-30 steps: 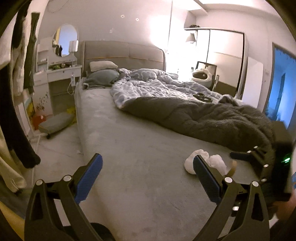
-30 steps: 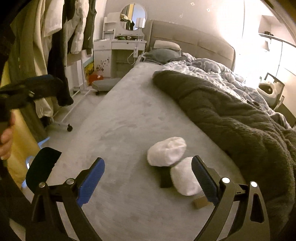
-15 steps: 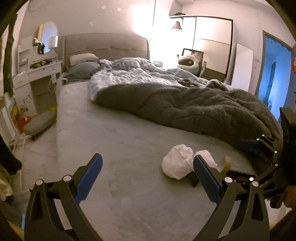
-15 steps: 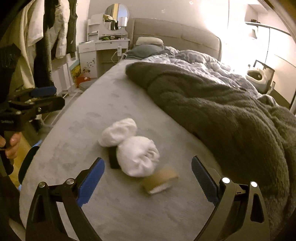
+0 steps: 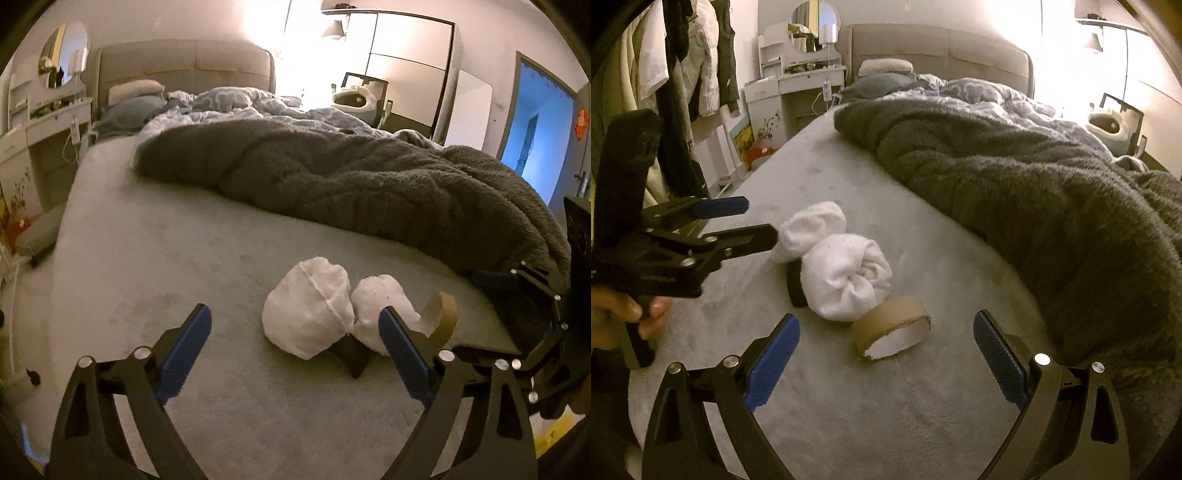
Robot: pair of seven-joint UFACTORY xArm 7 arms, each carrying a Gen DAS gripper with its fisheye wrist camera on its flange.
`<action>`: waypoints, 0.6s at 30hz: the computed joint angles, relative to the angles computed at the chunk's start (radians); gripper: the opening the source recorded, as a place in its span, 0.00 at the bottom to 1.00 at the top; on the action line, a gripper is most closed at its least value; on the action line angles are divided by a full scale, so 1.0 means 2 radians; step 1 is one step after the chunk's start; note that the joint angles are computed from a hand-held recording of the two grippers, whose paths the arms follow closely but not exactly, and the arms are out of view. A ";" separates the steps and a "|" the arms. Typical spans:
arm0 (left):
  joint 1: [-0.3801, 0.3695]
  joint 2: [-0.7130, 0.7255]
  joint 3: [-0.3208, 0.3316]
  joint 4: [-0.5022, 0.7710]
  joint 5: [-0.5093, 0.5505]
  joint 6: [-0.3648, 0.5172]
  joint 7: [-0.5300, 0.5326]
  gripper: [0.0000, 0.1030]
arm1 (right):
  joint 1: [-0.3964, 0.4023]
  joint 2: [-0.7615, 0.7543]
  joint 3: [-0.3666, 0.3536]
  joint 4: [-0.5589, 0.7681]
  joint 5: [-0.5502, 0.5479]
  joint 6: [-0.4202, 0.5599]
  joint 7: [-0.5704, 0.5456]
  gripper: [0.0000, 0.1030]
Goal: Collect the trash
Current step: 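Grasp a white tissue wad with the left tool while the right tool grasps the second tape roll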
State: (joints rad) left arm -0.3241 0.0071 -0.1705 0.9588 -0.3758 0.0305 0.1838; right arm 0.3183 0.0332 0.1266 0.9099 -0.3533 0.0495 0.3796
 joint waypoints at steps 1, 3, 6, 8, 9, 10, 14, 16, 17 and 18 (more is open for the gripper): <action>0.000 0.007 0.000 0.005 -0.005 0.006 0.000 0.85 | 0.000 0.003 0.000 0.002 -0.001 0.004 0.000 0.93; 0.001 0.015 0.000 0.012 0.006 0.014 -0.014 0.80 | -0.003 0.009 0.004 0.001 0.023 0.004 -0.025 0.93; 0.003 0.027 0.002 0.023 0.046 0.021 -0.055 0.79 | -0.002 0.014 0.005 0.001 0.046 0.004 -0.045 0.93; 0.005 0.033 0.001 0.028 0.058 0.020 -0.068 0.79 | -0.006 0.016 0.012 -0.001 0.079 0.000 -0.073 0.93; 0.009 0.037 -0.003 0.033 0.053 0.020 -0.068 0.78 | -0.010 0.017 0.018 -0.001 0.102 -0.002 -0.092 0.93; 0.016 0.041 -0.011 0.037 0.035 0.022 -0.054 0.78 | -0.012 0.018 0.022 0.000 0.122 -0.003 -0.108 0.93; 0.035 0.052 -0.034 0.052 -0.025 0.032 -0.008 0.71 | -0.010 0.026 0.019 0.007 0.149 0.001 -0.131 0.93; 0.036 0.057 -0.036 0.058 -0.033 0.035 0.000 0.68 | -0.017 0.029 0.028 0.008 0.181 -0.001 -0.156 0.93; 0.038 0.059 -0.039 0.060 -0.040 0.036 0.007 0.65 | -0.023 0.032 0.034 0.010 0.199 -0.001 -0.171 0.93; 0.041 0.059 -0.044 0.061 -0.051 0.039 0.018 0.63 | -0.027 0.034 0.039 0.012 0.216 -0.001 -0.185 0.93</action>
State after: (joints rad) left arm -0.2424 0.1258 -0.2577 1.0812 -0.4769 0.1081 0.2192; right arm 0.2640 0.1010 0.2053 0.9330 0.0796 0.0475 0.0088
